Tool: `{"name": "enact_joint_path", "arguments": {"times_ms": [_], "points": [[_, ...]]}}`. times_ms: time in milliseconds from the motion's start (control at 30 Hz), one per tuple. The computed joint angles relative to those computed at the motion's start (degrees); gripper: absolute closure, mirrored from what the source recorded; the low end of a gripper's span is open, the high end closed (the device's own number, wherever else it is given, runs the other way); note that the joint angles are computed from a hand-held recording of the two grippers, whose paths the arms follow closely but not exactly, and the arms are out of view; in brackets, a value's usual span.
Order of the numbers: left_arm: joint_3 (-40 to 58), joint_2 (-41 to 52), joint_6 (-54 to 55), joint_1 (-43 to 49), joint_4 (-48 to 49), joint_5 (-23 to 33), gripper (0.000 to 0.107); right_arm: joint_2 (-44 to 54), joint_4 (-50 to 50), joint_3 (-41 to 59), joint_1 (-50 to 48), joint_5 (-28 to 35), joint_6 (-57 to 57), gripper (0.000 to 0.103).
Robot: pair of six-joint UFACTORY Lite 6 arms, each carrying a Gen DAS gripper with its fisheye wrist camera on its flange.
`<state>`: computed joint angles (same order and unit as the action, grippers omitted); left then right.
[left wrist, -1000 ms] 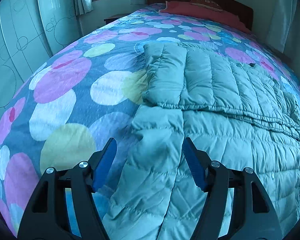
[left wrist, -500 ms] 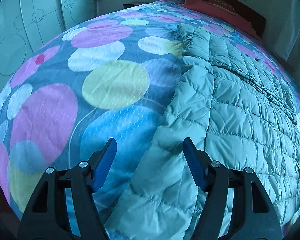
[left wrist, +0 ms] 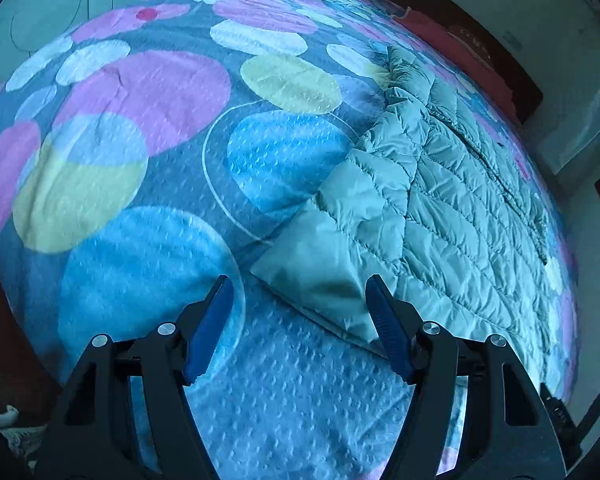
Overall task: Fold large clothes
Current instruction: 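Move both grippers to the folded edge of the jacket, then close both grippers on the folded jacket edge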
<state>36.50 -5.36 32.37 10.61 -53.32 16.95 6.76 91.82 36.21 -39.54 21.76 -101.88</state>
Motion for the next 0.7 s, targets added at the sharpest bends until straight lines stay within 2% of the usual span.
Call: {"name": "enact_joint_path", "arguments": {"times_ms": [100,300,400,533,633,700], "points": [[-1.4,-0.8,6.6,1.3,-10.5,2.4,0.037,-2.0,-1.5,-2.4,-1.4,1.9,1.1,0.049],[-2.7,-1.0,11.1,-0.7,-18.0,0.2,0.035,-3.4,-4.2,-3.1,-5.3,5.0,3.8,0.049],[-3.1,-0.4,17.4,-0.2,-25.3,0.8,0.035,0.7,-7.9,-0.3,-8.6,10.3,8.5,0.049],[-4.4,-0.3,22.4,2.8,-31.9,6.8,0.046,1.5,-8.9,-0.5,-9.7,16.5,10.1,0.047],[-6.1,-1.4,26.3,3.9,-36.5,8.1,0.048,3.3,-10.4,0.1,-9.4,21.8,12.7,0.047],[-5.7,-0.1,28.3,5.0,-39.0,9.2,0.048,3.3,-8.4,-0.7,-8.9,22.8,11.3,0.048]]}}
